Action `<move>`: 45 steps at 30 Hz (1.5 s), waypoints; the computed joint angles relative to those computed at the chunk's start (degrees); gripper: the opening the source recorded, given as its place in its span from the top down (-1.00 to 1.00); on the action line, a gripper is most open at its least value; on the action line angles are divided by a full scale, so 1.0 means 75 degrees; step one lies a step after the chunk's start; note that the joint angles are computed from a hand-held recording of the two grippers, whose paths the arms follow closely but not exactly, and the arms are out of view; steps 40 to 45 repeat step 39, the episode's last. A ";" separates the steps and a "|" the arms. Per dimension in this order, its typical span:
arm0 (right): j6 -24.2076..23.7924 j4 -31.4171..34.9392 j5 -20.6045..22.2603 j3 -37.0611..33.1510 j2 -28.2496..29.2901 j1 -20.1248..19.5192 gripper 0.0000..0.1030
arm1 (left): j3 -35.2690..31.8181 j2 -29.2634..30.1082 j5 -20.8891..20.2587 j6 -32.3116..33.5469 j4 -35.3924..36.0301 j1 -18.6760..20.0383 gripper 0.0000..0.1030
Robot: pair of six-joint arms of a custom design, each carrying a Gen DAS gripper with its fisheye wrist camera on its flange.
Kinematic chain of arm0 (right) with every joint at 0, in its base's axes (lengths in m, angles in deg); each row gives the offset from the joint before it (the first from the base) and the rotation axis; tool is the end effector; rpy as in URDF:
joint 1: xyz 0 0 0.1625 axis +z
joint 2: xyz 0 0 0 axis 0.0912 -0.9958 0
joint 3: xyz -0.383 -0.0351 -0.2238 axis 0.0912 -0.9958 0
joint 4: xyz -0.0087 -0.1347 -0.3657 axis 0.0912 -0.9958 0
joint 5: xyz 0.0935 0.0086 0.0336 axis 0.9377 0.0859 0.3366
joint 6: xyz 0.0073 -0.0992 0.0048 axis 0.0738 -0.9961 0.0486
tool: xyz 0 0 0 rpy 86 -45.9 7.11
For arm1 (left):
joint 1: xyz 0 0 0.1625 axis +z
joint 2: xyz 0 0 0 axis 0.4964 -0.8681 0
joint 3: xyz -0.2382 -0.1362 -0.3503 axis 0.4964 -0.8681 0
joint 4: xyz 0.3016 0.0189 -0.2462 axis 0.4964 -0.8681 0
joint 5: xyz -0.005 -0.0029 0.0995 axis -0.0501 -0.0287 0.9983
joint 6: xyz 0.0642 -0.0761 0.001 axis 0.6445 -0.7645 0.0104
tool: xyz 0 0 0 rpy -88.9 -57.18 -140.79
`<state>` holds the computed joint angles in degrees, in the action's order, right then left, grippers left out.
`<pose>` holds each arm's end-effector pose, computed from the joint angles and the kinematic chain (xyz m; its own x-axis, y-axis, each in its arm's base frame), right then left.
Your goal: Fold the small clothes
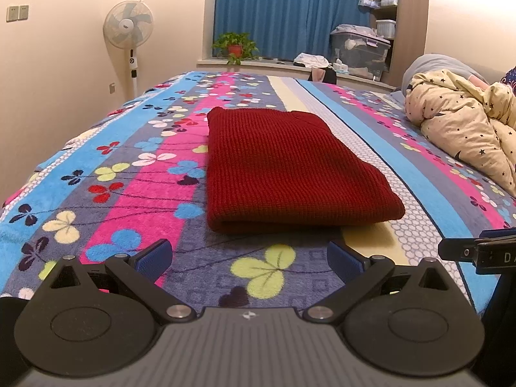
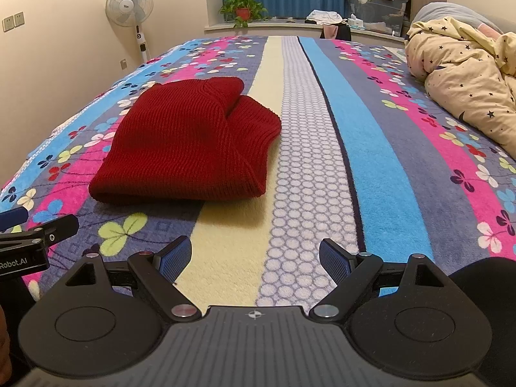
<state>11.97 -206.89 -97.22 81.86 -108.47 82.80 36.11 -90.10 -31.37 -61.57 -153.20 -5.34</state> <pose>0.1016 -0.4141 0.2546 -0.6293 -0.5703 0.5280 -0.7522 0.6177 -0.2294 -0.2681 -0.3703 -0.0322 -0.6461 -0.5019 -0.5750 0.3383 0.4870 -0.8052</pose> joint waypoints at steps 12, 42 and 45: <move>-0.0064 0.0039 0.0045 -0.0024 -0.0019 -0.0045 -0.69 | 0.0058 -0.0016 0.0048 0.0101 -0.0092 -0.0012 -0.98; -0.0056 0.0006 0.0033 -0.0012 -0.0006 -0.0036 -0.69 | 0.0111 -0.0037 0.0128 0.0147 -0.0126 -0.0042 -0.98; -0.0056 0.0006 0.0033 -0.0012 -0.0006 -0.0036 -0.69 | 0.0111 -0.0037 0.0128 0.0147 -0.0126 -0.0042 -0.98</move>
